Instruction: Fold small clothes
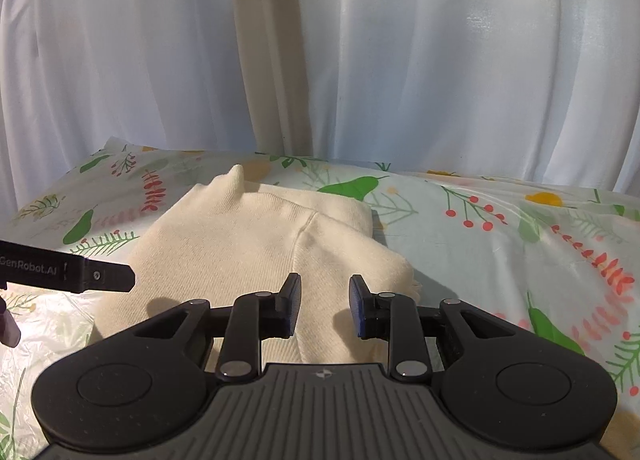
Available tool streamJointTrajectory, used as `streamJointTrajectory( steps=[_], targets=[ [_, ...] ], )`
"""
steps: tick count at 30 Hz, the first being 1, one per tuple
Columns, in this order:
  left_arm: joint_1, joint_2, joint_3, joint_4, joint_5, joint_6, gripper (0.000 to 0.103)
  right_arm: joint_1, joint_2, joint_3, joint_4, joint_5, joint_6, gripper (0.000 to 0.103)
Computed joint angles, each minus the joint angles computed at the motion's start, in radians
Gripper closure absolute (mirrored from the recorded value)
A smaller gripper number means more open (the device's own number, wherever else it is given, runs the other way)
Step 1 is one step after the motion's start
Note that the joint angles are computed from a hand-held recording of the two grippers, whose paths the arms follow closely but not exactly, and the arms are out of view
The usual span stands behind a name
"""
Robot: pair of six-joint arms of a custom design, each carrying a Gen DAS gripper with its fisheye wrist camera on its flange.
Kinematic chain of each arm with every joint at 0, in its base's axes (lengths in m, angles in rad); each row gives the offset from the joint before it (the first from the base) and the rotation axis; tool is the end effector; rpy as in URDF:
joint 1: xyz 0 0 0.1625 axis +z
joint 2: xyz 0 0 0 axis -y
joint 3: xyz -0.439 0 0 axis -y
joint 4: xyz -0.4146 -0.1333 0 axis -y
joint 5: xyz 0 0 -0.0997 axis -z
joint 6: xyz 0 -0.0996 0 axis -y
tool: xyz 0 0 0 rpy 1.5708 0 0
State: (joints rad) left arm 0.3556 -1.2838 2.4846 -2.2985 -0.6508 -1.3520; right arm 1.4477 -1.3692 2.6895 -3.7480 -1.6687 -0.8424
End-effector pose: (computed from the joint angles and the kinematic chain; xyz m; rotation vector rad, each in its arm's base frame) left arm -0.2405 -0.3160 0.0979 0.1161 2.2988 -0.9299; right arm 0.0820 -0.3435 0.2014 0.8265 -2.3567 0.9533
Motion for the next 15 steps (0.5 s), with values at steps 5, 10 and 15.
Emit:
streamJointTrajectory(
  steps=[5,10,15],
  targets=[
    [0.082,0.084,-0.052,-0.041,0.018,0.070,0.002,0.050,0.124,-0.069,-0.039,-0.080,-0.018,0.078],
    [0.141,0.116,-0.010,-0.278,-0.007,0.162,0.000,0.001,0.242,-0.066,-0.228,-0.074,-0.201,0.077],
    [0.123,0.054,0.004,-0.224,-0.049,0.096,0.000,0.034,0.184,-0.075,-0.144,-0.141,-0.148,0.062]
  ],
)
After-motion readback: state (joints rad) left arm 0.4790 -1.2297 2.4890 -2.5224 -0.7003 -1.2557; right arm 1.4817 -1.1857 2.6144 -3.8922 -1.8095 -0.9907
